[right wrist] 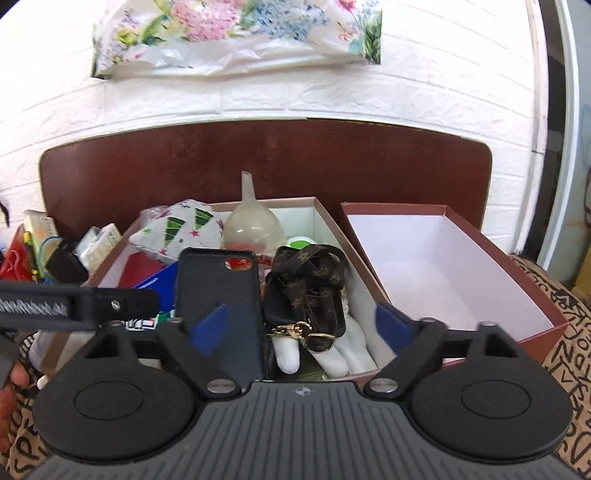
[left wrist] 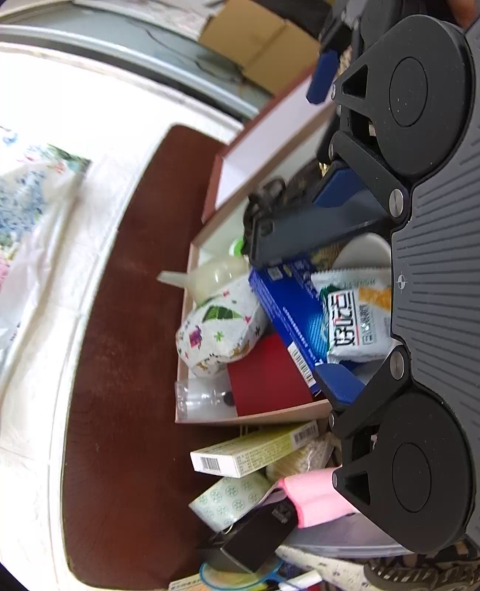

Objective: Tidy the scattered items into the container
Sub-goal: 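Lower the phone case into the box and open the right gripper, then move the right tool to the green-label water bottle on the table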

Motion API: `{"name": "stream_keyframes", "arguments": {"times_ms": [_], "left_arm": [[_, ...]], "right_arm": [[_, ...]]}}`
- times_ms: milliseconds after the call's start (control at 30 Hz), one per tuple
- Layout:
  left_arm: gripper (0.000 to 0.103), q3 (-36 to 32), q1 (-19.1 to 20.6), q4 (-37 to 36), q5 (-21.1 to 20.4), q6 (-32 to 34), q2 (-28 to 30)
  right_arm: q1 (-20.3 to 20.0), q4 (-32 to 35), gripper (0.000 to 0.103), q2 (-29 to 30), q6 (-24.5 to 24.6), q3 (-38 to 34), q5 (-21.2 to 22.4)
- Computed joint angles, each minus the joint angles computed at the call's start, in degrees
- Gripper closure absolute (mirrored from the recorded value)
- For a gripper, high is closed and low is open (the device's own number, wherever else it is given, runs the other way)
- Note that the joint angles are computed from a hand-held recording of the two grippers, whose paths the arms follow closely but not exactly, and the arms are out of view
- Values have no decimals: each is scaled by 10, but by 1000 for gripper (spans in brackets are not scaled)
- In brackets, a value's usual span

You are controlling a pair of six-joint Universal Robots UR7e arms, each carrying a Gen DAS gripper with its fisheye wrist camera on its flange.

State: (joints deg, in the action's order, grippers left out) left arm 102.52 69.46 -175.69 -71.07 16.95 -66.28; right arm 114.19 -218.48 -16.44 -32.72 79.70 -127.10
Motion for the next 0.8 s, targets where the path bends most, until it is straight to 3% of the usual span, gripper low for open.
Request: {"name": "stream_keyframes", "arguments": {"times_ms": [233, 367, 800], "left_arm": [[0, 60, -15, -26, 7, 41, -43], [0, 83, -22, -32, 25, 22, -65], [0, 157, -35, -11, 30, 20, -167]], "right_arm": [[22, -2, 2, 2, -27, 23, 3], [38, 8, 1, 7, -32, 23, -15], [83, 38, 1, 9, 25, 45, -17]]}}
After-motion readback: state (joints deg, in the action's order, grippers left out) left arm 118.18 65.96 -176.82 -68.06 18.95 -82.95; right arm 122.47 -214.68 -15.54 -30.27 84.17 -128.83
